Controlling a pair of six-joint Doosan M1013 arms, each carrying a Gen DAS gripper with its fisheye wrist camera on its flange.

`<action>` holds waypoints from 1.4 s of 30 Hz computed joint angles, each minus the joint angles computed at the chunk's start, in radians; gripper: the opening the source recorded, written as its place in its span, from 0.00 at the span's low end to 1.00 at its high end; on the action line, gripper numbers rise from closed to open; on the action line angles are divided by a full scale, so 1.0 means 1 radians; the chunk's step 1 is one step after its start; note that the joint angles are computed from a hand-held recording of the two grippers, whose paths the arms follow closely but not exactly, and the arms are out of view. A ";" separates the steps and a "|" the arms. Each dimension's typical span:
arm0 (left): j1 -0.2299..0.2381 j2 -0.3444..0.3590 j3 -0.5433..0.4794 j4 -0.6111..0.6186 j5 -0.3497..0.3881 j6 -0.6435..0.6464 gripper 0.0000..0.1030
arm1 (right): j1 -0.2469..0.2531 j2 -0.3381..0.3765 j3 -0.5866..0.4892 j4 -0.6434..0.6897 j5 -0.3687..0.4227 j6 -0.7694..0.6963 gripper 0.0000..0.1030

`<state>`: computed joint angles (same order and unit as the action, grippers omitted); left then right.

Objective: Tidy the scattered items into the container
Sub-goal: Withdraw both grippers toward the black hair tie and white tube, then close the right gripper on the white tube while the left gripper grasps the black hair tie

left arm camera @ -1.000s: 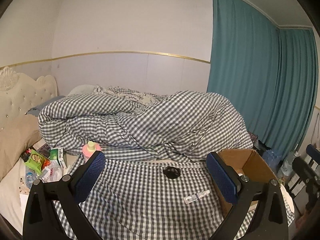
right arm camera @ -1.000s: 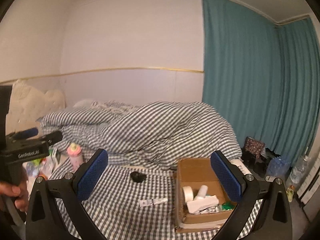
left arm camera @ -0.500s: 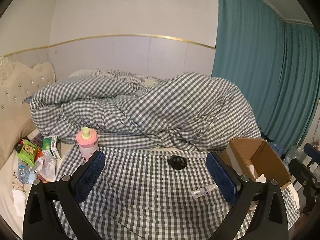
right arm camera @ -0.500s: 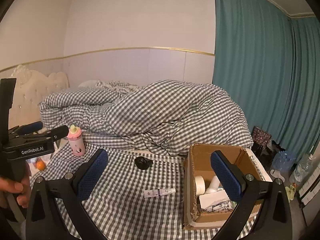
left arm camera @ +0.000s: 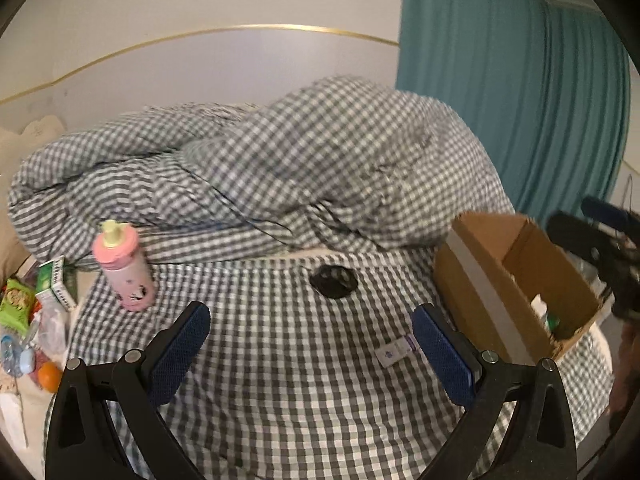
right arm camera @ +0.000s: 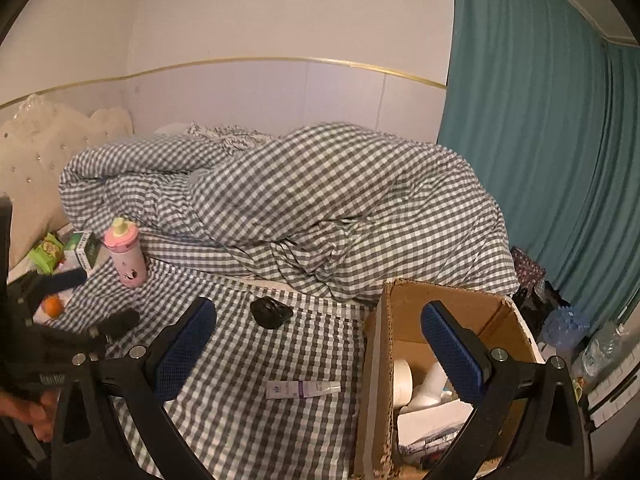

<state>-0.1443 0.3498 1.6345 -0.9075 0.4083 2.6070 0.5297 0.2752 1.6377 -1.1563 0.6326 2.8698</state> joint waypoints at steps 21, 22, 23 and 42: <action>-0.036 0.207 -0.176 0.286 -0.006 -0.259 1.00 | -0.096 0.183 -0.056 0.645 -0.111 -0.374 0.58; -0.038 0.215 -0.183 0.286 -0.004 -0.260 1.00 | -0.105 0.194 -0.059 0.688 -0.109 -0.398 0.55; -0.040 0.224 -0.192 0.287 0.000 -0.263 1.00 | -0.110 0.198 -0.060 0.711 -0.109 -0.411 0.54; -0.082 0.358 -0.339 0.424 0.051 -0.414 1.00 | -0.176 0.307 -0.113 0.900 -0.123 -0.513 0.54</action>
<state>-0.2268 0.7079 1.2951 -0.4840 0.4590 2.1927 0.3541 0.5818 1.5246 -0.2565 0.5092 2.3568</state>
